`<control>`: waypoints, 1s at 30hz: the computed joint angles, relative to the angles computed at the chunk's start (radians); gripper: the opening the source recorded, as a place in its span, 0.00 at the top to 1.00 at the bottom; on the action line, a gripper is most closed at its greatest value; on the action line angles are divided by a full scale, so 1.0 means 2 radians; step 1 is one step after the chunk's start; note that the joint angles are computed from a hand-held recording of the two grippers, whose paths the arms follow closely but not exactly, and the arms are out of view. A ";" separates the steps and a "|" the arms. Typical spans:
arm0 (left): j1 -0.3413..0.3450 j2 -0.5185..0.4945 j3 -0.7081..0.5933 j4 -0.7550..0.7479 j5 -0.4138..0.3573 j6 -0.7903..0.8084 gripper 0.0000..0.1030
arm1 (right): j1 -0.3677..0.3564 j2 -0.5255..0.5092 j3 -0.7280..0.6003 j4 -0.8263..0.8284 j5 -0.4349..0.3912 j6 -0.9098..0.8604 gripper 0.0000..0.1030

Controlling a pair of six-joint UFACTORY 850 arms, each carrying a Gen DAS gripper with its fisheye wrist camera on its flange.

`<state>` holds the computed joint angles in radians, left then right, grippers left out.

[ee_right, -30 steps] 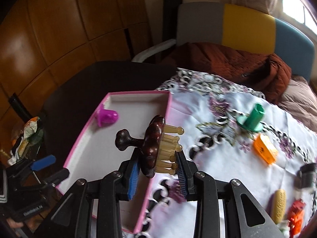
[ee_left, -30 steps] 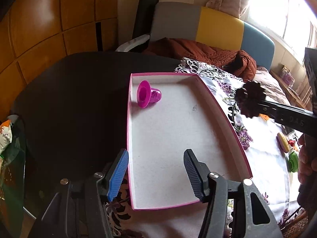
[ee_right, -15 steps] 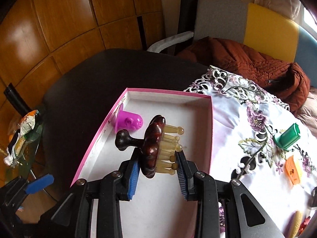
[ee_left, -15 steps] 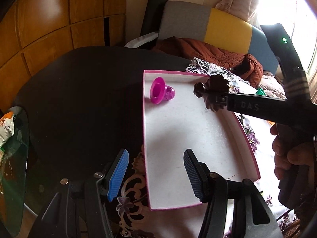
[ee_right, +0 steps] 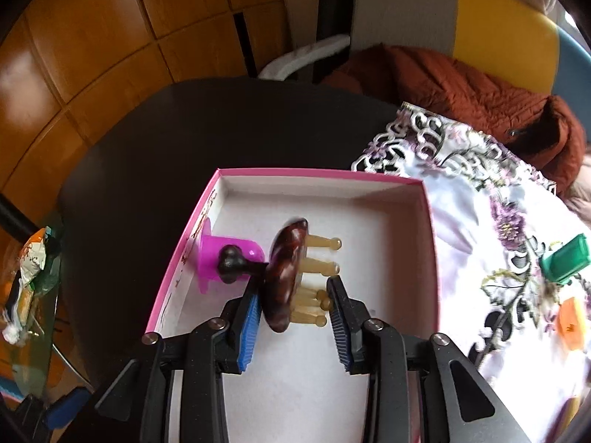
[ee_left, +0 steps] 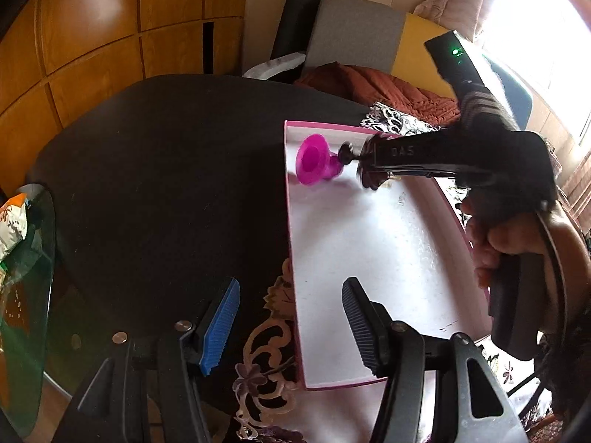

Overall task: Organize rigid objects
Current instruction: 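Carry the brown comb brush into the tray and release it with the right tool, then move the left tool back over the table toward the yellow soap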

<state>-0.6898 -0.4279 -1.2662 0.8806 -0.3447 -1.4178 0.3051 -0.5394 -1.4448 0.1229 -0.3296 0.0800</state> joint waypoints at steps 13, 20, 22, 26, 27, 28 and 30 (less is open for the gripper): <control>0.002 0.003 0.003 0.014 -0.001 -0.021 0.43 | 0.003 0.032 0.037 0.035 0.023 -0.052 0.52; -0.003 0.010 0.009 0.038 -0.007 -0.044 0.43 | 0.006 0.064 0.078 -0.001 0.044 -0.028 0.43; -0.006 0.012 0.011 0.044 -0.009 -0.050 0.43 | 0.006 0.073 0.089 -0.006 0.051 -0.023 0.41; -0.010 0.017 0.013 0.061 -0.013 -0.063 0.43 | 0.011 0.097 0.115 -0.043 0.071 0.008 0.39; -0.011 0.018 0.013 0.063 -0.014 -0.064 0.43 | 0.012 0.103 0.122 -0.053 0.076 0.017 0.38; -0.012 0.018 0.014 0.065 -0.014 -0.067 0.43 | 0.013 0.109 0.129 -0.068 0.081 0.031 0.37; -0.014 0.020 0.015 0.068 -0.014 -0.069 0.43 | 0.015 0.123 0.143 -0.104 0.091 0.064 0.36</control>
<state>-0.7170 -0.3888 -1.2365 1.0172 -0.3727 -1.5548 0.3343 -0.2933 -1.1587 -0.0854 -0.1467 0.2085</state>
